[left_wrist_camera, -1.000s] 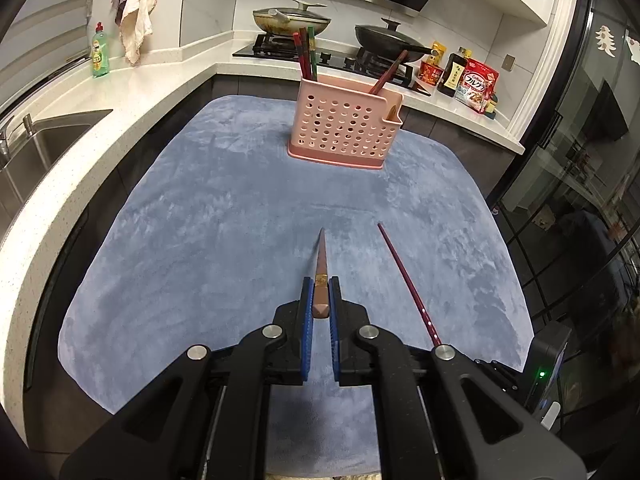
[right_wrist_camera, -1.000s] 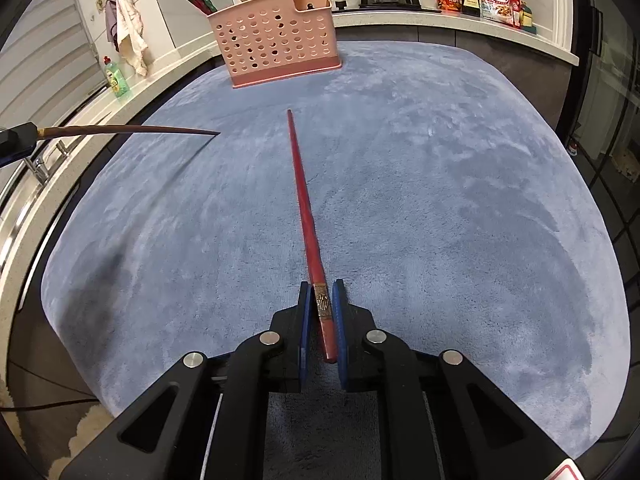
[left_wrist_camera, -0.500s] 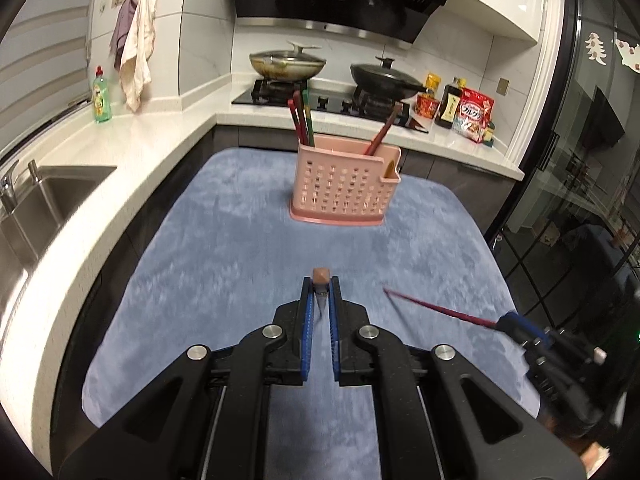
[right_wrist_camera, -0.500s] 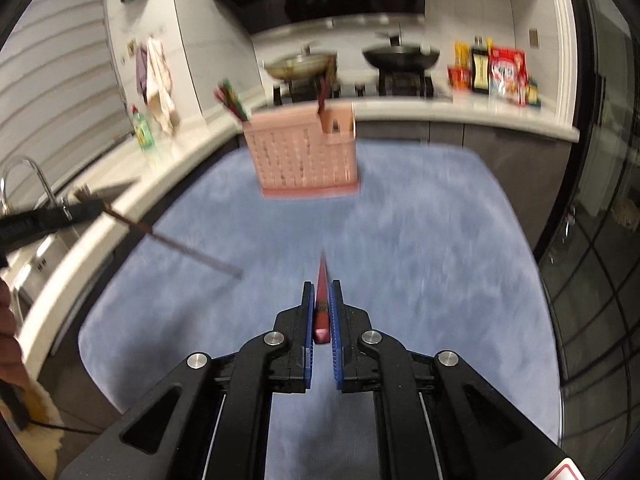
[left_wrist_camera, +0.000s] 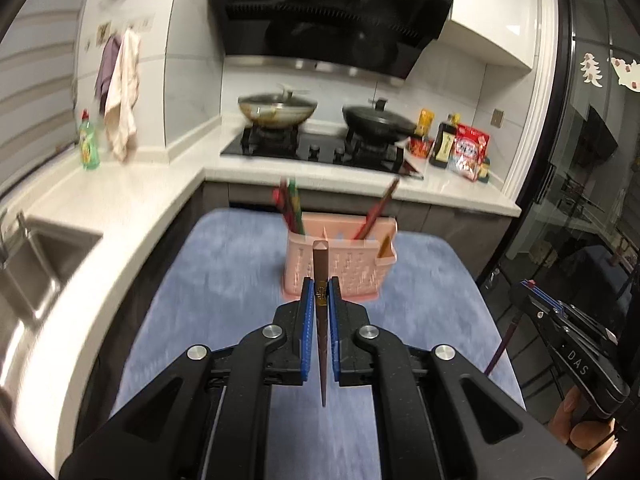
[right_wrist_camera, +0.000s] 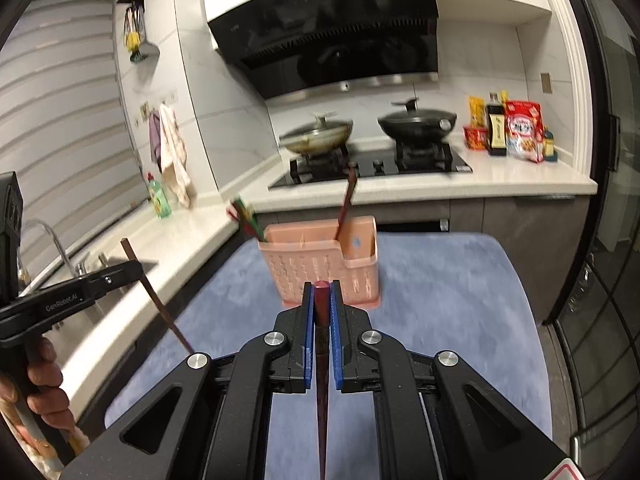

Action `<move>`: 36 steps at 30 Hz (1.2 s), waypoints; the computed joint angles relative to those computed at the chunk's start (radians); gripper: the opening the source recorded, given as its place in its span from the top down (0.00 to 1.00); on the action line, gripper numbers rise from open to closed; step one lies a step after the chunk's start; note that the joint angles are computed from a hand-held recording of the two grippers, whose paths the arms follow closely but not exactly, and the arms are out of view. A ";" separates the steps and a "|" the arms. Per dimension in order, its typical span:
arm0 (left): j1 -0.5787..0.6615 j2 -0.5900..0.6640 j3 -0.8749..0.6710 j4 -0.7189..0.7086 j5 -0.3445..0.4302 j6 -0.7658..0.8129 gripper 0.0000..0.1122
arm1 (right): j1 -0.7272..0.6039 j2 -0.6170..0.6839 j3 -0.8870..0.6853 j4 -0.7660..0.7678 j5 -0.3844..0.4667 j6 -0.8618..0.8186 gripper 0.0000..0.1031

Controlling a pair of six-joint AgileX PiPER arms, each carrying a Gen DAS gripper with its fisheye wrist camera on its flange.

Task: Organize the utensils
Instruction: 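Carry both chopsticks to the pink holder and lower them in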

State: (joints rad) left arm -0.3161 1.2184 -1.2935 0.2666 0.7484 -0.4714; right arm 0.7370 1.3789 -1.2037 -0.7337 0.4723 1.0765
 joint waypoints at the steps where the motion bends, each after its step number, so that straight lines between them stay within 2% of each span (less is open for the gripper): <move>1: 0.007 0.030 -0.044 0.003 -0.006 0.007 0.94 | -0.023 0.027 -0.047 0.033 -0.013 -0.046 0.92; 7: 0.064 0.196 -0.307 -0.064 -0.013 0.095 0.94 | -0.095 0.169 -0.302 0.096 -0.038 -0.159 0.92; 10: 0.064 0.283 -0.449 -0.026 -0.023 0.091 0.94 | -0.140 0.284 -0.514 0.190 -0.028 -0.275 0.92; 12: 0.074 0.349 -0.553 -0.034 -0.019 0.110 0.94 | -0.152 0.352 -0.635 0.197 -0.011 -0.298 0.92; 15: 0.090 0.455 -0.705 -0.039 -0.022 0.125 0.94 | -0.178 0.480 -0.857 0.297 0.036 -0.406 0.92; 19: 0.110 0.585 -0.879 -0.056 0.030 0.145 0.94 | -0.210 0.659 -1.138 0.407 0.114 -0.509 0.92; 24: 0.118 0.658 -0.916 -0.057 0.037 0.157 0.94 | -0.239 0.847 -1.413 0.530 0.223 -0.592 0.92; 27: 0.128 0.680 -0.890 -0.071 0.022 0.160 0.94 | -0.257 0.896 -1.435 0.594 0.230 -0.614 0.92; 30: 0.137 0.705 -0.878 -0.085 0.023 0.165 0.94 | -0.263 0.908 -1.386 0.622 0.212 -0.627 0.92; 36: 0.144 0.721 -0.832 -0.107 0.015 0.165 0.94 | -0.256 0.923 -1.325 0.622 0.207 -0.645 0.92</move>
State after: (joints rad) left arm -0.1716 1.9391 -2.1256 0.1597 0.7629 -0.3067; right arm 0.4810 2.3021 -2.5283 -0.1113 0.6790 0.4318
